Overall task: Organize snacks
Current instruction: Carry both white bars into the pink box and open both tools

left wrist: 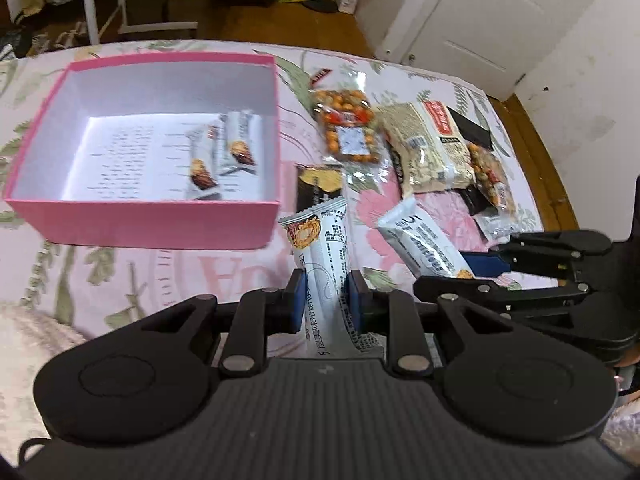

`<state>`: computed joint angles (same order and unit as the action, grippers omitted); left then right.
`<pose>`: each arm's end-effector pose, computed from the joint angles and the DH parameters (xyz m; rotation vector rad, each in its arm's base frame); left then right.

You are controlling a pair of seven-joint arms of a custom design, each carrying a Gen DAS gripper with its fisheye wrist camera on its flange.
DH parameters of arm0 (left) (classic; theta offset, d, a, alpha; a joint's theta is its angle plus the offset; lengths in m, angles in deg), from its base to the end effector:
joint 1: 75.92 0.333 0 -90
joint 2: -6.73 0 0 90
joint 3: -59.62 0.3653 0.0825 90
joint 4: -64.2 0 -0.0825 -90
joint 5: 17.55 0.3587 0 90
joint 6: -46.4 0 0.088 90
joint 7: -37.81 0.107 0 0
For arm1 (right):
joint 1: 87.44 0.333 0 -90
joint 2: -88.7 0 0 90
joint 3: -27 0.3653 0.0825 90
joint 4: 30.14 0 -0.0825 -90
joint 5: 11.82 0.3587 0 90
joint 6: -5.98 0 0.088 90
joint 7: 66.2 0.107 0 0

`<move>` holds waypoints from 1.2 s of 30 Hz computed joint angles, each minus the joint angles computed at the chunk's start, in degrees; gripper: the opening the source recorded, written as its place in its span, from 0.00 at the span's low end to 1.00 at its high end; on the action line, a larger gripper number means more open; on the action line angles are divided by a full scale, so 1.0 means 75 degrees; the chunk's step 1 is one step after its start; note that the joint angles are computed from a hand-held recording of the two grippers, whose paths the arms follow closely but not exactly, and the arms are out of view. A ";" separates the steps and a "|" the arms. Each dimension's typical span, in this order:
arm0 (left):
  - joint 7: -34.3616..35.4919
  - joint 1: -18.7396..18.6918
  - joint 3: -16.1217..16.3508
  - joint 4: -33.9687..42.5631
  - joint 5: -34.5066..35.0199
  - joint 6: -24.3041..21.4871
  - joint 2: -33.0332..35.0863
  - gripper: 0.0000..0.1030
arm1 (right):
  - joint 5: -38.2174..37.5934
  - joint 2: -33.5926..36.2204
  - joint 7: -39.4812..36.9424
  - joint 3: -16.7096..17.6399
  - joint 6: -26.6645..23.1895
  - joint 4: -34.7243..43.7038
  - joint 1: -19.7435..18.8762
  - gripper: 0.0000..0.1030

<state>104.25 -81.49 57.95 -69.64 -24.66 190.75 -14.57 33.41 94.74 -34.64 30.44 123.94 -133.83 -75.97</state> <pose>0.4347 -0.0560 0.5973 -2.3421 1.6139 -0.7676 0.5644 0.1877 0.5660 -2.2964 0.7435 0.2054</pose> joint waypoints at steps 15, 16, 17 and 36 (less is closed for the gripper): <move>-0.0506 0.1279 0.0332 0.0675 0.1064 0.0494 0.0977 0.21 | -0.0580 0.2322 0.0686 0.0723 -0.0050 0.3081 0.0881 0.29; -0.0628 0.1386 0.0342 0.0708 0.1069 0.0600 0.1148 0.21 | -0.0749 0.2578 0.0856 0.0759 -0.0018 0.3379 0.0987 0.29; -0.0593 0.1438 0.0407 0.0725 0.0950 0.0798 0.1329 0.21 | -0.0924 0.2813 0.1091 0.0778 0.0041 0.3649 0.1106 0.29; 0.0062 0.2409 0.0150 0.1446 0.0259 0.1202 0.3384 0.33 | -0.2010 0.5224 0.3995 0.1144 -0.0919 0.6586 0.1556 0.54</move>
